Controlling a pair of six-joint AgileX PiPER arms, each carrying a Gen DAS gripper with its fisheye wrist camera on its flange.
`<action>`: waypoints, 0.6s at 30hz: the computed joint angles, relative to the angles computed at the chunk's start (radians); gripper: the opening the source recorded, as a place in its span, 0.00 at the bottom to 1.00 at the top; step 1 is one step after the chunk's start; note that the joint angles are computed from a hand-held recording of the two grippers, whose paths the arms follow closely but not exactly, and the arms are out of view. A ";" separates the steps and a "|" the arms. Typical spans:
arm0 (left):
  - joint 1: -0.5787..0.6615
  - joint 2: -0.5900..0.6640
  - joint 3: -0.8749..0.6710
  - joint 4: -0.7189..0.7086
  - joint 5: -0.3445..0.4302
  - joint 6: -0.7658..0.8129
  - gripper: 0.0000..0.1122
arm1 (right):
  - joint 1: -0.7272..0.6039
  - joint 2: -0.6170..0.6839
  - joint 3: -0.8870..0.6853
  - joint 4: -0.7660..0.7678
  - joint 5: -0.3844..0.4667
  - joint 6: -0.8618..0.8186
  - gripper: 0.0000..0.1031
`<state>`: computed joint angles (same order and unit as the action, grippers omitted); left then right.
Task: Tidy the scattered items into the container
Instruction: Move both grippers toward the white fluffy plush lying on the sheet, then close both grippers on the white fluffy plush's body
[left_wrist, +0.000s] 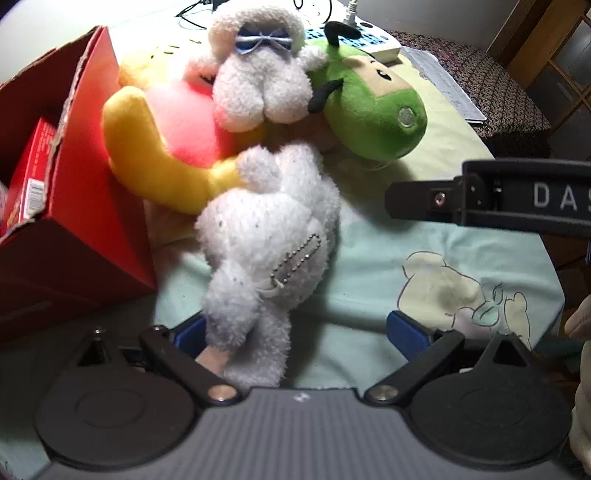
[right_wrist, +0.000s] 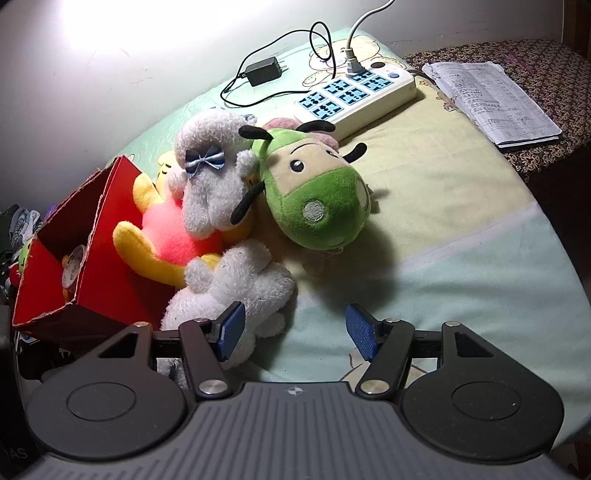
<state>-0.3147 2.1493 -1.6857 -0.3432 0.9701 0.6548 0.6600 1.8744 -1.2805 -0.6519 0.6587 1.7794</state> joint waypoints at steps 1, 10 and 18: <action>-0.002 -0.005 0.009 -0.004 -0.004 0.010 0.88 | -0.001 -0.004 0.003 -0.003 0.006 0.004 0.63; -0.069 -0.070 0.128 -0.038 -0.065 0.076 0.87 | -0.021 -0.069 0.089 -0.022 0.021 0.027 0.63; -0.064 -0.087 0.125 0.050 -0.053 0.018 0.79 | -0.045 -0.078 0.122 -0.009 -0.043 -0.008 0.63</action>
<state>-0.3788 2.0626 -1.5609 -0.2927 0.9166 0.6728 0.6149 1.7962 -1.1583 -0.6607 0.6157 1.7711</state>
